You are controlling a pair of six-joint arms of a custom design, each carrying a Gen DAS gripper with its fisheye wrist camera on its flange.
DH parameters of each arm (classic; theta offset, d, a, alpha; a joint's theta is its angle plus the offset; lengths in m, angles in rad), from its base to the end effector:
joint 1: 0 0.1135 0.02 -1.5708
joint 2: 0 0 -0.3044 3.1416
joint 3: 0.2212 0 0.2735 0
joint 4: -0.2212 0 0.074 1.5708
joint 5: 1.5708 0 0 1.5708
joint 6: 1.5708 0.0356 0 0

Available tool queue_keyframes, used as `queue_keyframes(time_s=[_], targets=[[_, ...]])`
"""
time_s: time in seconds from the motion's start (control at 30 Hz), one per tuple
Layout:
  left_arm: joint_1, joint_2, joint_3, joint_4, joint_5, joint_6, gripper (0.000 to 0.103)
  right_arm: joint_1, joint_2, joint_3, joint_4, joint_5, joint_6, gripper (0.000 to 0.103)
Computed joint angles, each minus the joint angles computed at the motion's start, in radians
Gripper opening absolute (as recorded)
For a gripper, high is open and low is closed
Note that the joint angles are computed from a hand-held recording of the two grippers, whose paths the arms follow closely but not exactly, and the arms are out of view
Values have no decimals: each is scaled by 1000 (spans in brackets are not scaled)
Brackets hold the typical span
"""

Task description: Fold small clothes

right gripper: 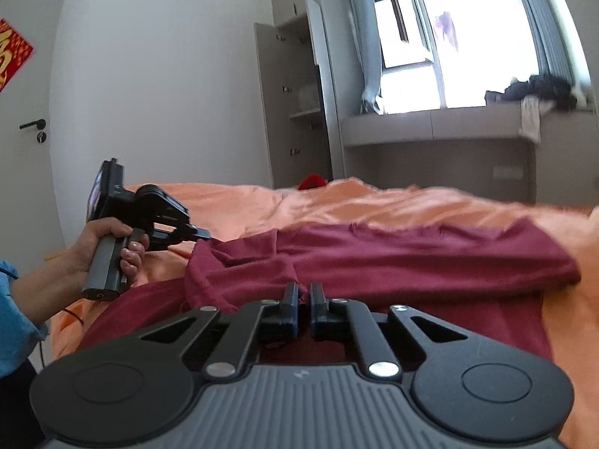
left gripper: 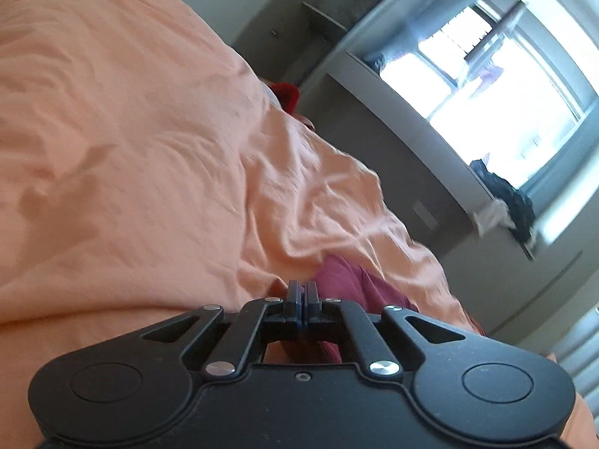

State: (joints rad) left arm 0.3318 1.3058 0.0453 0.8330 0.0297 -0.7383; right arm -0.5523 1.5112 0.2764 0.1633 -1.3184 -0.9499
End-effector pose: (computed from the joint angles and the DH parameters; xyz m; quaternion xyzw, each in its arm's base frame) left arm 0.1692 0.0572 0.1261 -0.4219 0.7275 -0.1214 0.5273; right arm 0.1766 -0.0683 0.1125 -0.2996 0.7210 0.3005 0.5478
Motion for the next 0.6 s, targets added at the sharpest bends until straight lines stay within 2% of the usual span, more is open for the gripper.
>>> queue_keyframes(time_s=[0.13,0.23,0.37,0.47,0.53,0.6], targets=[[8,-27,33,-109,8,-13,0,15,-26,-50,162,20,102,6],[14,-51,61,-217,7,12,0,19,-26,-52,154,37,87,6],[-33,-116,77,-306,-48,127,3,-5,-36,-31,28,25,-17,6],[-69,-147,76,-315,-116,188,17,-19,-20,2,-84,12,-111,6],[-65,-135,80,-289,-102,222,20,-17,-9,20,-134,11,-149,6],[-52,-79,116,-276,-50,293,22,-10,3,22,-132,21,-155,6]])
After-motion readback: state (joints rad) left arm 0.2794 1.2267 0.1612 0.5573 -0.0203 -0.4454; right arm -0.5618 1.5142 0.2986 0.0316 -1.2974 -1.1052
